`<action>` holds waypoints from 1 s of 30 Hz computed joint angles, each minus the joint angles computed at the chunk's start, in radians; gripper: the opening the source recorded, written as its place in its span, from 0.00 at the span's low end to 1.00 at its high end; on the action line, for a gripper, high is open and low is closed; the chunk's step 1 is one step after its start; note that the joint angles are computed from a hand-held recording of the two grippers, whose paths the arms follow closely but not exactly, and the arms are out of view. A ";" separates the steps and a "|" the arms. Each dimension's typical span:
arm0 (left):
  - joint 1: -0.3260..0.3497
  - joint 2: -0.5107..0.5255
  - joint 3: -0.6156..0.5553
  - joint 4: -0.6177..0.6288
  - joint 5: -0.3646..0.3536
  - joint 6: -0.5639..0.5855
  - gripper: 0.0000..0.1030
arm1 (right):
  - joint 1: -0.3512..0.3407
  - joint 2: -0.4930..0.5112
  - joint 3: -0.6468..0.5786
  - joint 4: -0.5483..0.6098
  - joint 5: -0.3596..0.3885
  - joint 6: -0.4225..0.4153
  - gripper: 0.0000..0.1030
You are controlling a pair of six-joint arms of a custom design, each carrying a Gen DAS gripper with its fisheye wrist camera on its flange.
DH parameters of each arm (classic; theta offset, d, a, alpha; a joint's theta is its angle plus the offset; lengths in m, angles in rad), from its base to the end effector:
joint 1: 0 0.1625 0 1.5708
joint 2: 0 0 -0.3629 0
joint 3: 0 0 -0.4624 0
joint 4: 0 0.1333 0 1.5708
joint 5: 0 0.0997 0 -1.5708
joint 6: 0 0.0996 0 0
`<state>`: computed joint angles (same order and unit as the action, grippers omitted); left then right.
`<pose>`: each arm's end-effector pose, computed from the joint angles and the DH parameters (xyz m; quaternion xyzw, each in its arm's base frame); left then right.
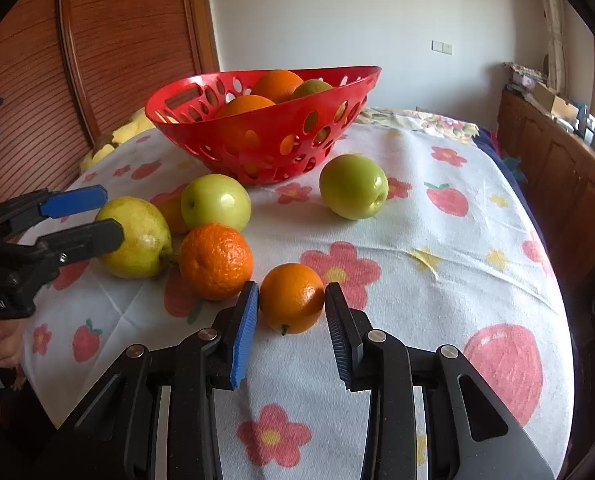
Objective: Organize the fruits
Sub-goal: 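Withdraw both tools from the basket toward the loose fruit, then grasp the large yellow citrus with the left tool while the right tool grasps a mandarin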
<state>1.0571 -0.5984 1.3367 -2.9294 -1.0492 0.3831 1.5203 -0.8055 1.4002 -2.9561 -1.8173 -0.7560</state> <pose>-0.2206 -0.7633 0.0434 0.3280 0.8632 -0.3103 0.2258 0.0698 -0.7777 0.1681 0.2720 -0.8758 0.3070 0.2543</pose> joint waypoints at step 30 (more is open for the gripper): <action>0.016 0.038 -0.069 0.102 0.089 -0.041 0.70 | 0.001 0.001 0.005 -0.007 -0.004 -0.010 0.34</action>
